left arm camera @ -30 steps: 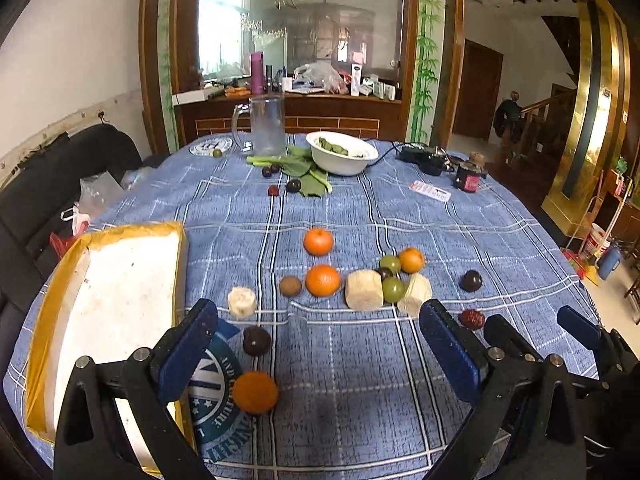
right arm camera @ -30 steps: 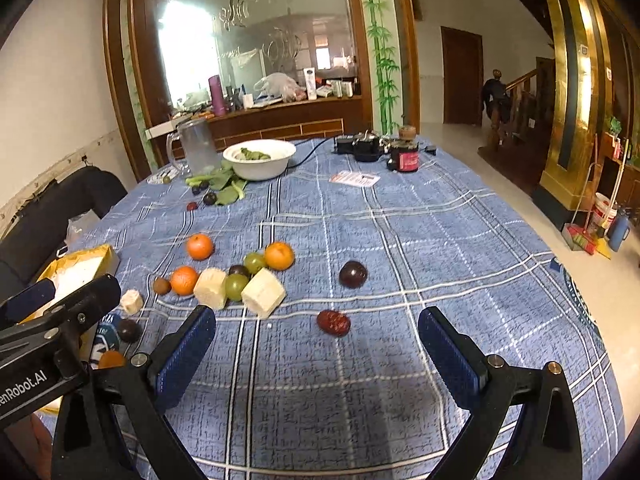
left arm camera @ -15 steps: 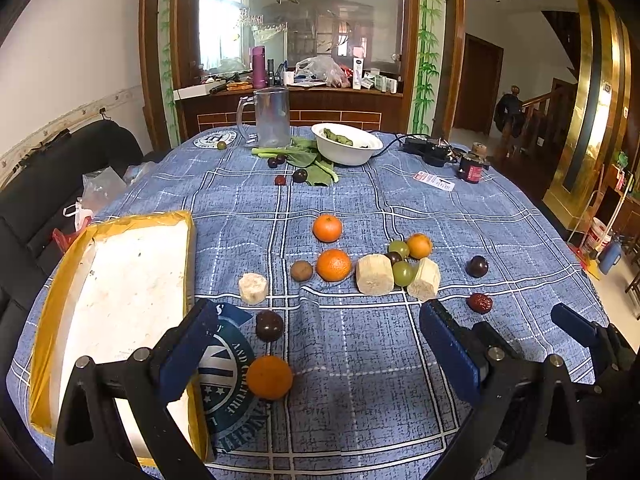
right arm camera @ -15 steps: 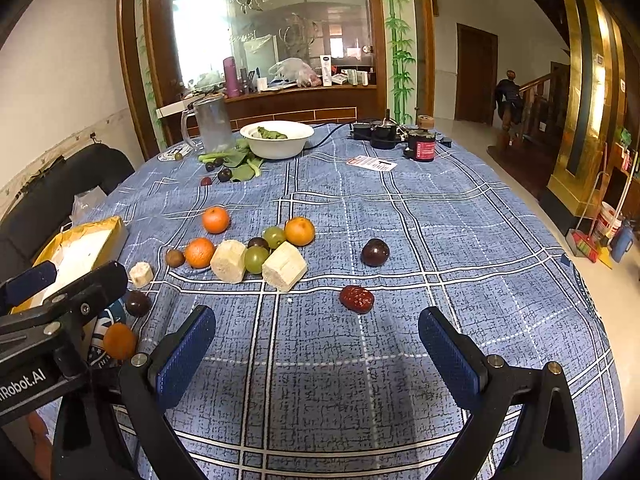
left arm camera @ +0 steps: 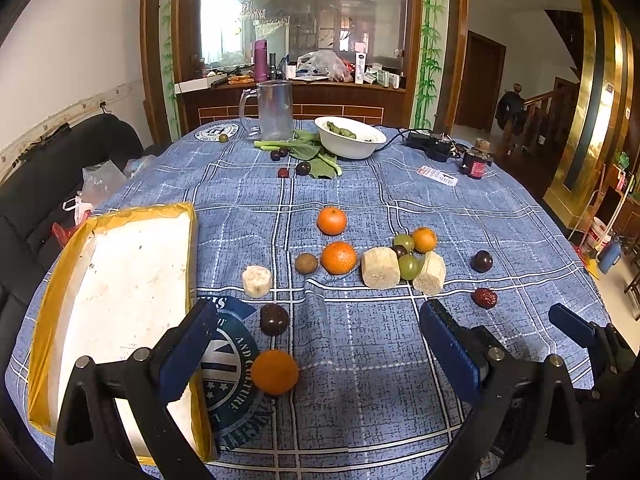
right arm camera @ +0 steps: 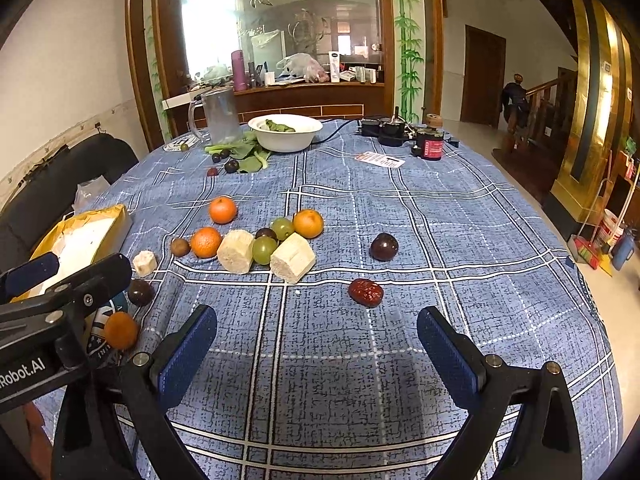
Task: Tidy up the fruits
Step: 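Move both tools toward the row of fruits on the cloth, then grasp the red date with the right tool while the left tool approaches a cream cube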
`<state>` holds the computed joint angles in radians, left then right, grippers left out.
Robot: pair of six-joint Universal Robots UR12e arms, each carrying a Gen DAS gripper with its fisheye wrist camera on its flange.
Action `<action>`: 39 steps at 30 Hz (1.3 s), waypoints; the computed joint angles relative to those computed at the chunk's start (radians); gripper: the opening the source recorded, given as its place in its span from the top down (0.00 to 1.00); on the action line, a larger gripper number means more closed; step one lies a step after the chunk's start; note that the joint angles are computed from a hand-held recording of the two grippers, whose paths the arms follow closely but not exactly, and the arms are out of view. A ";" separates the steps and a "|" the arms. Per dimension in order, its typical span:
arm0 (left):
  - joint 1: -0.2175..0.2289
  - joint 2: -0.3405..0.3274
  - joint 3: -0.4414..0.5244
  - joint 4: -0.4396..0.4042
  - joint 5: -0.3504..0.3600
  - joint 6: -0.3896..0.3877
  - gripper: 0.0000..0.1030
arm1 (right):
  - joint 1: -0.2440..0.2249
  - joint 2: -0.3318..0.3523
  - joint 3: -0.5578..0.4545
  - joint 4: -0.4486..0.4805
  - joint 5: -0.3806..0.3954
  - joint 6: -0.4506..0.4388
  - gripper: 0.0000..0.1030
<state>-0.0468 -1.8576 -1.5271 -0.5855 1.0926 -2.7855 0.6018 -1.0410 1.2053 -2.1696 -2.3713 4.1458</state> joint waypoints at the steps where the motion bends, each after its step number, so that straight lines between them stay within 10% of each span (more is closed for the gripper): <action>1: 0.000 -0.002 0.002 -0.005 0.001 0.002 0.02 | -0.001 0.001 -0.001 0.001 0.003 -0.003 0.03; 22: 0.039 -0.101 0.135 -0.123 0.018 -0.098 0.02 | -0.064 -0.048 0.064 -0.051 0.128 -0.048 0.19; 25: 0.049 -0.110 0.154 -0.149 -0.019 -0.094 0.16 | -0.080 -0.070 0.093 -0.070 0.148 -0.030 0.21; 39: -0.043 -0.133 0.224 -0.350 -0.080 0.208 0.23 | -0.116 -0.114 0.174 -0.118 0.255 -0.057 0.22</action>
<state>-0.0897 -1.9908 -1.3029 -0.9359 1.0123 -2.5777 0.4855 -1.1547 1.3794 -2.2872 -2.1163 4.0885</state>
